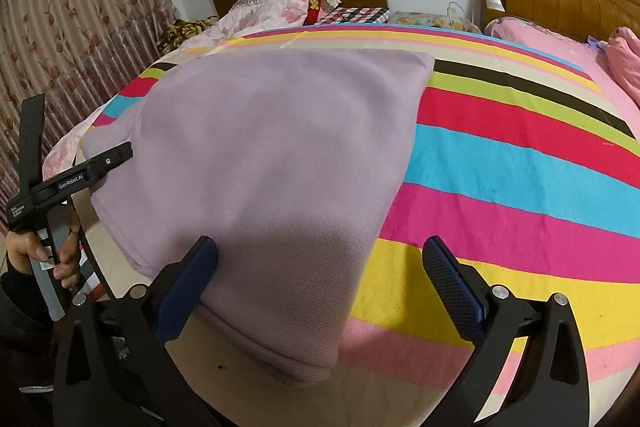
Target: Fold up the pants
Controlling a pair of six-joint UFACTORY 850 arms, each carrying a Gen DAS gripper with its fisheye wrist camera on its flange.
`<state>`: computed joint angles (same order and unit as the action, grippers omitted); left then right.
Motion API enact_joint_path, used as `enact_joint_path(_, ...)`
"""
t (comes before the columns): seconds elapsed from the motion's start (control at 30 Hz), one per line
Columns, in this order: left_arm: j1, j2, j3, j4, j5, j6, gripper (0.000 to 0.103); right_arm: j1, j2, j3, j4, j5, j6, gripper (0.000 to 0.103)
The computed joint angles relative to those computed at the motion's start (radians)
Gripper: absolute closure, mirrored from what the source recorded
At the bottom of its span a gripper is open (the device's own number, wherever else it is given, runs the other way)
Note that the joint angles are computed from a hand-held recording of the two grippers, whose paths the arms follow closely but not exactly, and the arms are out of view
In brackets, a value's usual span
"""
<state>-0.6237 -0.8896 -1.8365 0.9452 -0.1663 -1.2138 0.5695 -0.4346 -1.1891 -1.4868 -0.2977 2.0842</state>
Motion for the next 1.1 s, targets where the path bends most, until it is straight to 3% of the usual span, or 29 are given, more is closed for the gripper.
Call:
enact_joint_path(0.2,-0.001,0.004,0.008,0.053,0.004,-0.050,0.001,-0.004,0.001,0.001,0.010,0.010,-0.005,0.005)
enact_joint_path(0.53,0.002,0.005,0.006,0.005,0.007,-0.001,0.001,-0.005,0.006,0.010,-0.001,0.017,0.011,0.005)
enact_joint_path(0.6,0.000,0.005,0.003,0.001,-0.005,0.006,0.001,-0.003,0.012,0.010,0.070,0.015,-0.054,0.005)
enact_joint_path(0.67,-0.015,0.015,-0.002,-0.017,-0.069,0.034,0.001,0.005,0.029,0.014,0.187,-0.005,-0.166,0.005)
enact_joint_path(0.73,-0.043,0.033,0.008,0.084,-0.153,-0.034,0.001,0.017,0.063,0.037,0.241,-0.034,-0.207,0.005)
enact_joint_path(0.83,-0.097,0.103,0.102,0.375,-0.287,-0.281,0.002,0.066,0.112,0.063,0.292,-0.160,-0.281,0.005)
enact_joint_path(0.97,-0.155,0.219,0.276,0.735,-0.364,-0.647,0.002,0.142,0.214,0.171,-0.053,-0.220,0.041,0.005)
enact_joint_path(1.1,-0.208,0.253,0.332,0.885,-0.475,-0.818,0.001,0.209,0.242,0.219,-0.255,-0.331,0.216,0.005)
